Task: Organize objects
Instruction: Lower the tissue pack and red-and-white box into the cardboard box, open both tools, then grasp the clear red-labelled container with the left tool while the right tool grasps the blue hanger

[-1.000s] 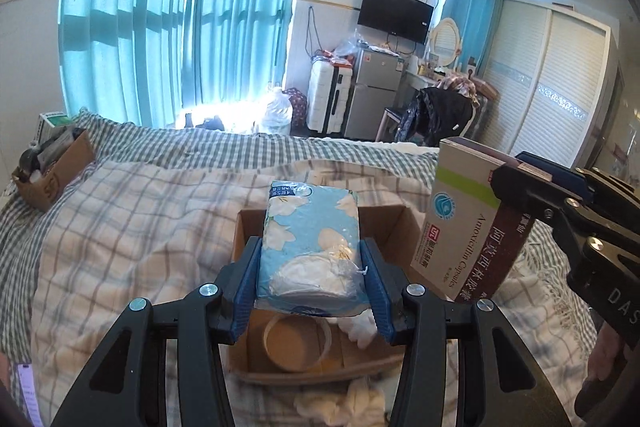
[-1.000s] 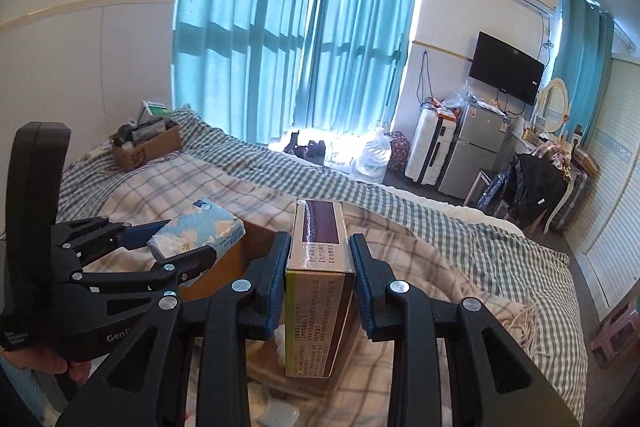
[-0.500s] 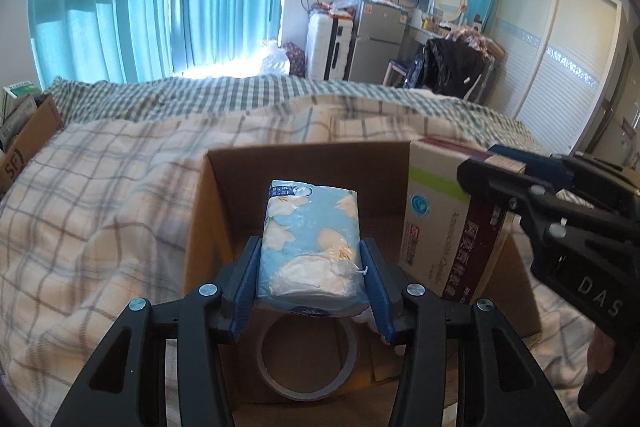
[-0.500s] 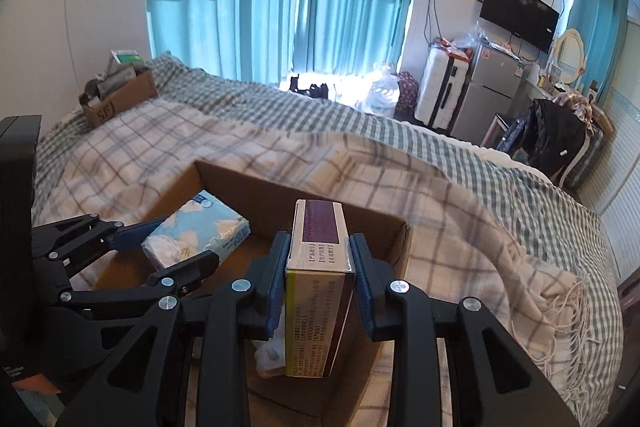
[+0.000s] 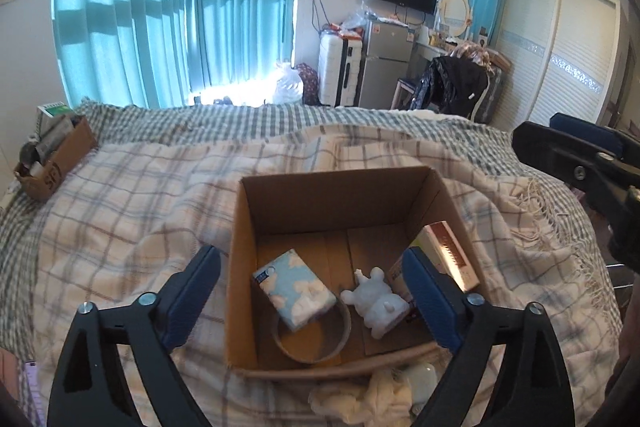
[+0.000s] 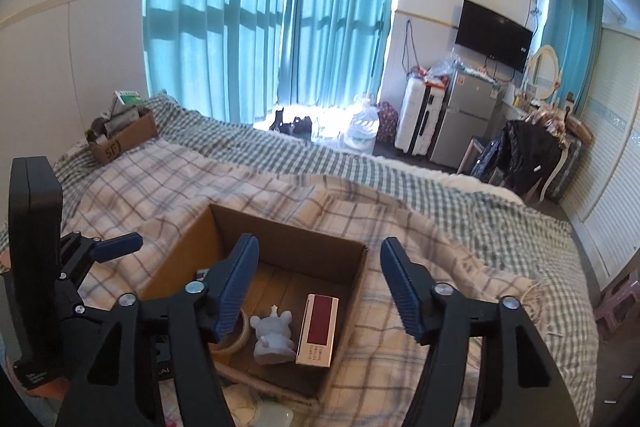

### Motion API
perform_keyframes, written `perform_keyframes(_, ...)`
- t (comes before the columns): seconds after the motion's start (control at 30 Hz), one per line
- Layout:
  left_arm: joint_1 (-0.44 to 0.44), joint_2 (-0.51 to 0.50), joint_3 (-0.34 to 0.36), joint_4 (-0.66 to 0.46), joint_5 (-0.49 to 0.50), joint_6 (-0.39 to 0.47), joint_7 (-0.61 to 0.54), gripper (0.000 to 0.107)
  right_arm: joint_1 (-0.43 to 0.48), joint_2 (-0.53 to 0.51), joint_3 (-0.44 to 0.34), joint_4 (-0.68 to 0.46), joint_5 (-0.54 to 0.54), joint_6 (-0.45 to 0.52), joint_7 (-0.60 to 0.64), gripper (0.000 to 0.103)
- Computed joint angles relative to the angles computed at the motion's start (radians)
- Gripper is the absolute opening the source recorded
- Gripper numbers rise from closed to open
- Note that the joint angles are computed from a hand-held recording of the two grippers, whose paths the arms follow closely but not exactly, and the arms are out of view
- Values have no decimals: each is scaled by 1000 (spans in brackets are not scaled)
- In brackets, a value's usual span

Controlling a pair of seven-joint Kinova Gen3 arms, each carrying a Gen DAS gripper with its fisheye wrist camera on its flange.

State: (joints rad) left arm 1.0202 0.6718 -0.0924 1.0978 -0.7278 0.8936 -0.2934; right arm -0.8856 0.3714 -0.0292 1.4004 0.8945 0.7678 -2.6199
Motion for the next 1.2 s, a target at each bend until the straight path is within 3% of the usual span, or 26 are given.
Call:
perform_keyframes(0.13,43,-51,0,35,-35,23,9,103,-54,-77,-20,39,57,77,-38,72)
perform_keyframes(0.3,102,-106,9,88,-110,64,98,103,-83,-166,-94,98,127,178,-107,86)
perform_keyframes(0.6,159,-141,85,174,-204,167,251,103,-73,-236,-227,235,172,279,-242,88)
perform_keyframes(0.83,167,-101,124,221,-193,192,332,103,-75,-208,-255,368,184,266,-412,88)
perform_keyframes(1.03,130,-55,141,261,-87,113,347,103,-53,-161,-241,457,150,141,-489,88)
perform_keyframes(1.2,120,-17,142,251,-18,68,313,103,-63,-103,-211,473,111,110,-499,88)
